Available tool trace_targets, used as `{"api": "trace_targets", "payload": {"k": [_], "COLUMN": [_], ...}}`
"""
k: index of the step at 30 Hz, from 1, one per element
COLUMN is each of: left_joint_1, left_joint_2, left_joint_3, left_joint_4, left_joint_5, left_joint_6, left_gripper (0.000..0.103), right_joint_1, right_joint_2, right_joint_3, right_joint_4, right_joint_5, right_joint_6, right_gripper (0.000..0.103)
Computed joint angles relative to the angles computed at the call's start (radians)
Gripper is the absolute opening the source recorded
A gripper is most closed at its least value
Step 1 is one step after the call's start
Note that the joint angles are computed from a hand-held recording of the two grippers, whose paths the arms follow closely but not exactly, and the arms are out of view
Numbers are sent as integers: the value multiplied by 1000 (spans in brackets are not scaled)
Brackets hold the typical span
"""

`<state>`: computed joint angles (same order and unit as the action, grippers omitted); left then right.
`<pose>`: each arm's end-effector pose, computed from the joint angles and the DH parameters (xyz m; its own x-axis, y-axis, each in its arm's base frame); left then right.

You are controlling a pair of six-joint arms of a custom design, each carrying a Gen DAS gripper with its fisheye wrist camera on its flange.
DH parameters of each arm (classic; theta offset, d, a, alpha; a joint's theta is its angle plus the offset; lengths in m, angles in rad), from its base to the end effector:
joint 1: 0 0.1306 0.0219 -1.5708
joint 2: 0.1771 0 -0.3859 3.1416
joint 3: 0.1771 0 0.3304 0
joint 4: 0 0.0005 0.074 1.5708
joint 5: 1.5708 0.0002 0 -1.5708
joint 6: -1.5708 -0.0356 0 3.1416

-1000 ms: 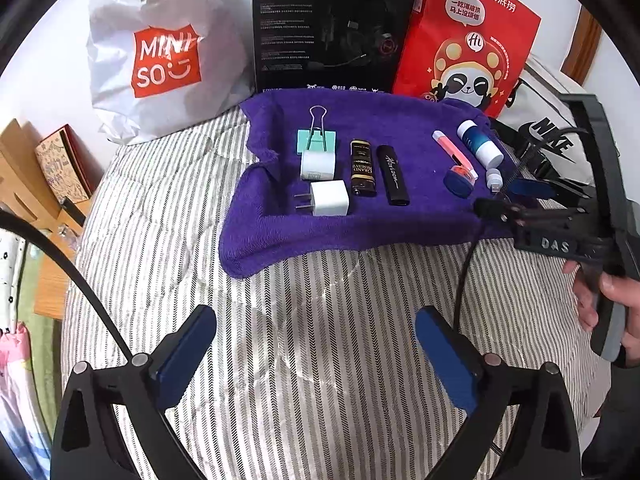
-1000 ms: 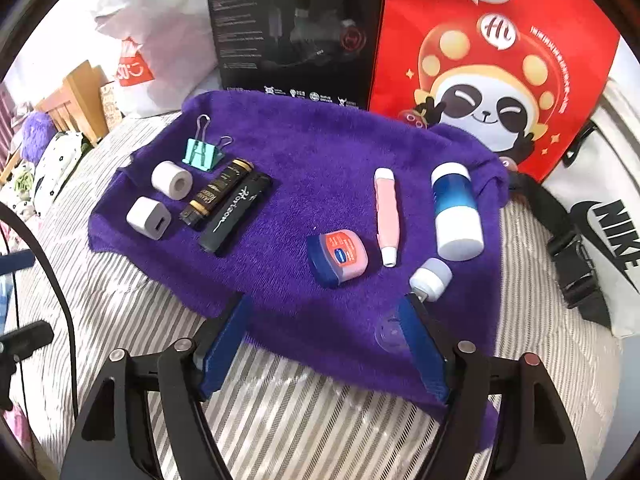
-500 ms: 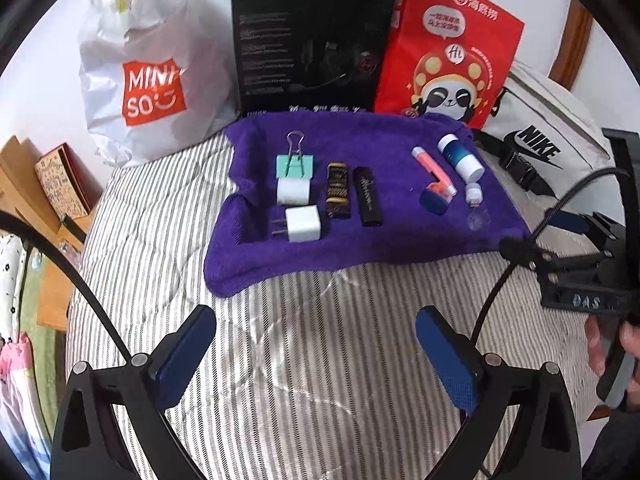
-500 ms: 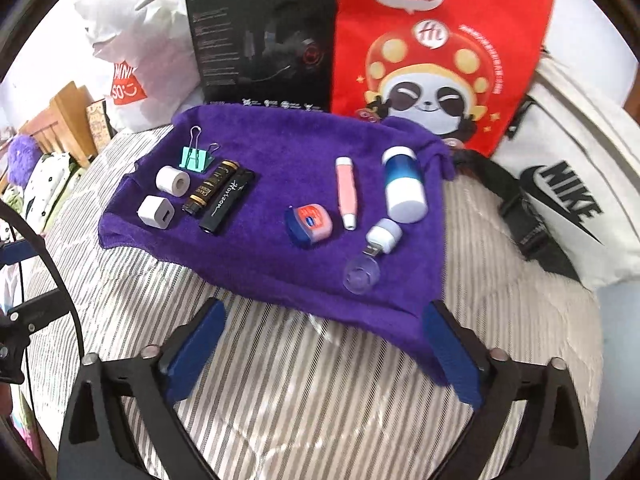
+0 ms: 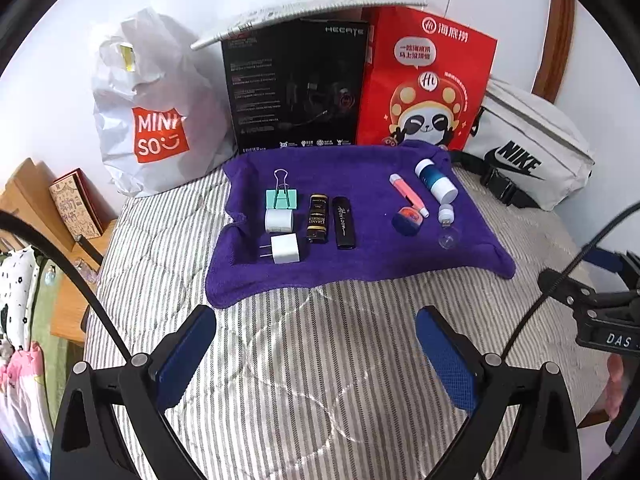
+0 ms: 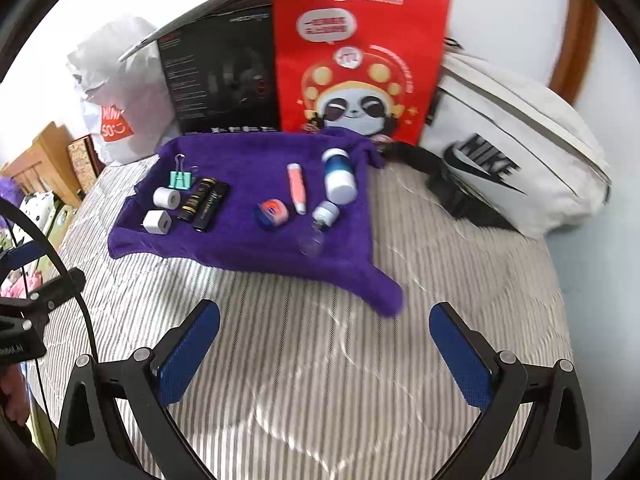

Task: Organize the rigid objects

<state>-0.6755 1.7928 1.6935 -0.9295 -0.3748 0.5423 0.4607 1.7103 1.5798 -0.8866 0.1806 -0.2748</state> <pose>0.4415 -0.3377 0.3615 -0.7969 0.0231 -0.6037 0.0271 0.9996 0.0024 0.4749 0.2280 0.3615 -0.8290 -0.1134 -0.5476 -0.1327 0.9911 -0.0044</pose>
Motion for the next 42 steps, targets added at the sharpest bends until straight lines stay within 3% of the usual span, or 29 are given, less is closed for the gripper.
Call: {"api": "trace_targets", "payload": {"k": [10,25,42], "left_joint_1": [-24,-22,-30], "left_joint_2": [-43,-52,-39], "left_joint_3": [-7,-31,-8], "left_joint_4": [-23,-36,-59], "left_joint_5": [-47,-37,-44], "left_joint_6": [46,73,55], "left_gripper": [101,101,101], "right_joint_1": [-18,-10,-27], "right_joint_2": [-97,-116,-126], "right_joint_3": [-80,-82,-86], "right_joint_4": [-15,-27,-38], "right_joint_5": [0,2,2], "right_joint_6": [-25,-38,-47], "right_gripper": [103,103,103]}}
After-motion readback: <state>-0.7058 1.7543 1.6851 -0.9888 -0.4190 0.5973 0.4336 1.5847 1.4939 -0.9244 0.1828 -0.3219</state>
